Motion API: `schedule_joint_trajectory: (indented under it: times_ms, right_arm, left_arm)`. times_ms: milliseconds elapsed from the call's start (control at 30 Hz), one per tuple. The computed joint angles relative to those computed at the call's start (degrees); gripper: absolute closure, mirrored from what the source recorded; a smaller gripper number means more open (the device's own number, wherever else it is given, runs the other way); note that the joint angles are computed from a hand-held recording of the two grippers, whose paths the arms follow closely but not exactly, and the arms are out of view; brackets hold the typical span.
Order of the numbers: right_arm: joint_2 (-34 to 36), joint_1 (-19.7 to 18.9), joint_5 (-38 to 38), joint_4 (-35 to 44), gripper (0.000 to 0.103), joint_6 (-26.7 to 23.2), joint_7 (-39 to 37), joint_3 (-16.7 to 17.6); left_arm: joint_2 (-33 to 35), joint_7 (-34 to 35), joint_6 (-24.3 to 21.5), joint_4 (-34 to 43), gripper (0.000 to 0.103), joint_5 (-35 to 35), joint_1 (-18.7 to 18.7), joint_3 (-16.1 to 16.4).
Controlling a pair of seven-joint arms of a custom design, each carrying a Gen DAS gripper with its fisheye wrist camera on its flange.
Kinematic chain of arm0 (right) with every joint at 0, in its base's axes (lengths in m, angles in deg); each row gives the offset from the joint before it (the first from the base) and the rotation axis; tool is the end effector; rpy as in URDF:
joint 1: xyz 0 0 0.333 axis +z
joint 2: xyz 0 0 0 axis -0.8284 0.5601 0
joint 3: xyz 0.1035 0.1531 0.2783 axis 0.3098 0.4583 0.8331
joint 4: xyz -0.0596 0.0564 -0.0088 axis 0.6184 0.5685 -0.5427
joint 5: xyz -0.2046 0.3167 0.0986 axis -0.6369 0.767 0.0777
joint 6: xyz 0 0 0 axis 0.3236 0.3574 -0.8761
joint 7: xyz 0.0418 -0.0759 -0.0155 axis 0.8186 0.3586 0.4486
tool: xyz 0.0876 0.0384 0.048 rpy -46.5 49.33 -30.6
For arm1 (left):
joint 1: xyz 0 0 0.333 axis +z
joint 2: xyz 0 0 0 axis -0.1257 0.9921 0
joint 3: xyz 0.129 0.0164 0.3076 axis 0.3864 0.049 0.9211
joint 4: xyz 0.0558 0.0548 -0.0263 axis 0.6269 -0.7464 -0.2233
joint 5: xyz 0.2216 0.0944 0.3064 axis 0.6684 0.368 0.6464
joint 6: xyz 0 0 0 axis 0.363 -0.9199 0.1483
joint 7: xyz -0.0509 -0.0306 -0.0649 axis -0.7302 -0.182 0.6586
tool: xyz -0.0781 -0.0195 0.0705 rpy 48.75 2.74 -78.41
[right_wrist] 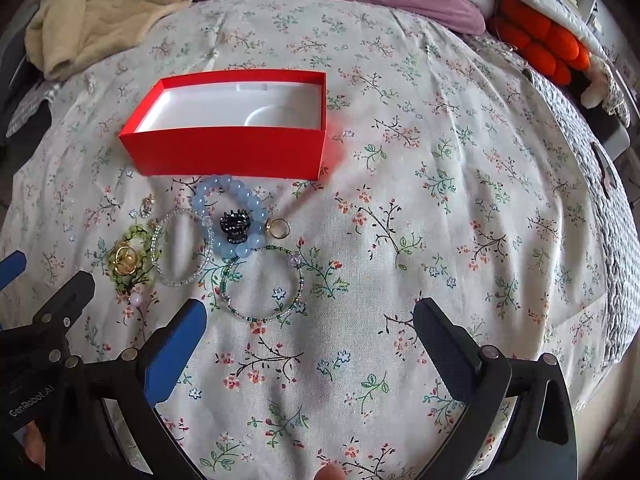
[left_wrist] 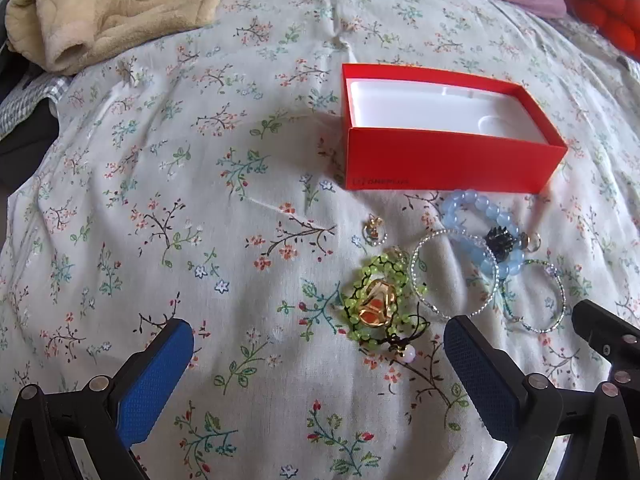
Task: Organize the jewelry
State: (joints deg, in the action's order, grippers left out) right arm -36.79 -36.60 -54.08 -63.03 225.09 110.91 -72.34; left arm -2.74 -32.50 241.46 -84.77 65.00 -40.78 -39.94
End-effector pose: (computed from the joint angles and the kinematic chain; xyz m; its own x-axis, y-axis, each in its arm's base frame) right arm 0.4357 0.2187 0.3567 -0.3645 -0.9312 0.0058 -0.8826 0.3434 -0.3211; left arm 0.4880 -0.4169 0.3456 -0.3607 -0.9312 -0.0518 -0.7969 0.3366 -0.5016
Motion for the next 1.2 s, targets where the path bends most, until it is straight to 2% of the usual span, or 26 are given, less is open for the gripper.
schedule_joint_trajectory:
  times_ms: [1200]
  right_arm:
    - [-0.1, 0.08, 0.34, -0.24, 0.0, -0.26, -0.26, 0.05]
  left_arm:
    - [0.05, 0.73, -0.09, -0.3, 0.0, -0.75, 0.13, 0.02]
